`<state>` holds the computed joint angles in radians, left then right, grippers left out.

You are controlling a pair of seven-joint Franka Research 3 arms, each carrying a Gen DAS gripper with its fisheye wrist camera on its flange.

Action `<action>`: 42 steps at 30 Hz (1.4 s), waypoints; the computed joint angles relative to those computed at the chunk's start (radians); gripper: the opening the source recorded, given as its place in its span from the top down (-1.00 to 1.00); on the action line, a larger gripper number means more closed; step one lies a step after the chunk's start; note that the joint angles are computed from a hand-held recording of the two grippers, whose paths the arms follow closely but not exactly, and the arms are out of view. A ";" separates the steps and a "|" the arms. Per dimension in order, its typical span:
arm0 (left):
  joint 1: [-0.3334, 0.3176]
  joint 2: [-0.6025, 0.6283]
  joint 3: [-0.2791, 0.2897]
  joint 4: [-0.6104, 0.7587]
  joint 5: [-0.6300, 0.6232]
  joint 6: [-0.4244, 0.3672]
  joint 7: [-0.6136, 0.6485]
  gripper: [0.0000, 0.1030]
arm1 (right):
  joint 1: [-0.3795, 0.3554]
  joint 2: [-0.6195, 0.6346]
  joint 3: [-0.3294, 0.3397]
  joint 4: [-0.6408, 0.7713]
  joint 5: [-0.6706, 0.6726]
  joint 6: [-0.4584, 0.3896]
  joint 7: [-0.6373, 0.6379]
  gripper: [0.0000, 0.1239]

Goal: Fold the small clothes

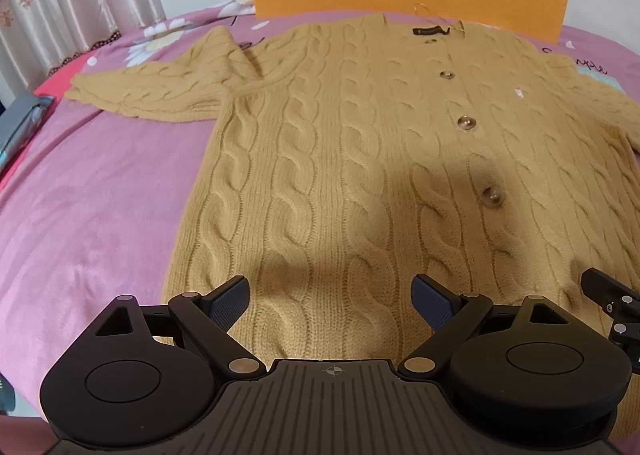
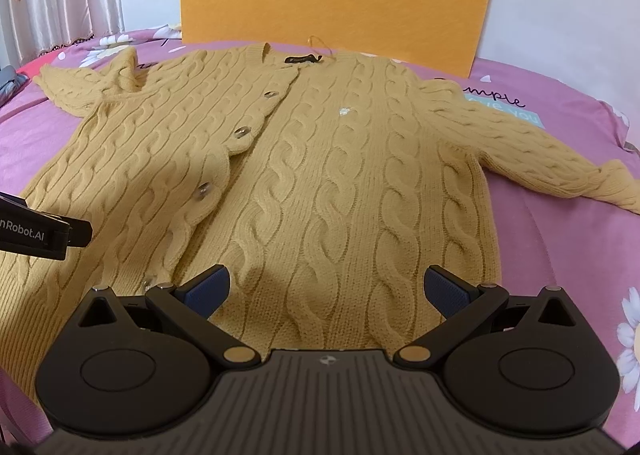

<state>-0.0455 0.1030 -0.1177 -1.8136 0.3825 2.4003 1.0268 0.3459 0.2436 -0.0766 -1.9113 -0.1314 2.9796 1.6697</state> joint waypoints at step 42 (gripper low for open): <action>-0.007 0.054 0.007 0.065 0.038 -0.008 -0.015 -1.00 | -0.071 0.036 0.095 0.039 0.265 0.006 -0.204 -0.66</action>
<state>-0.0522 0.1575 -0.1105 -1.7489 0.4207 2.3926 1.0114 0.2750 0.2800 0.0184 -1.8724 0.1335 2.9857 1.4653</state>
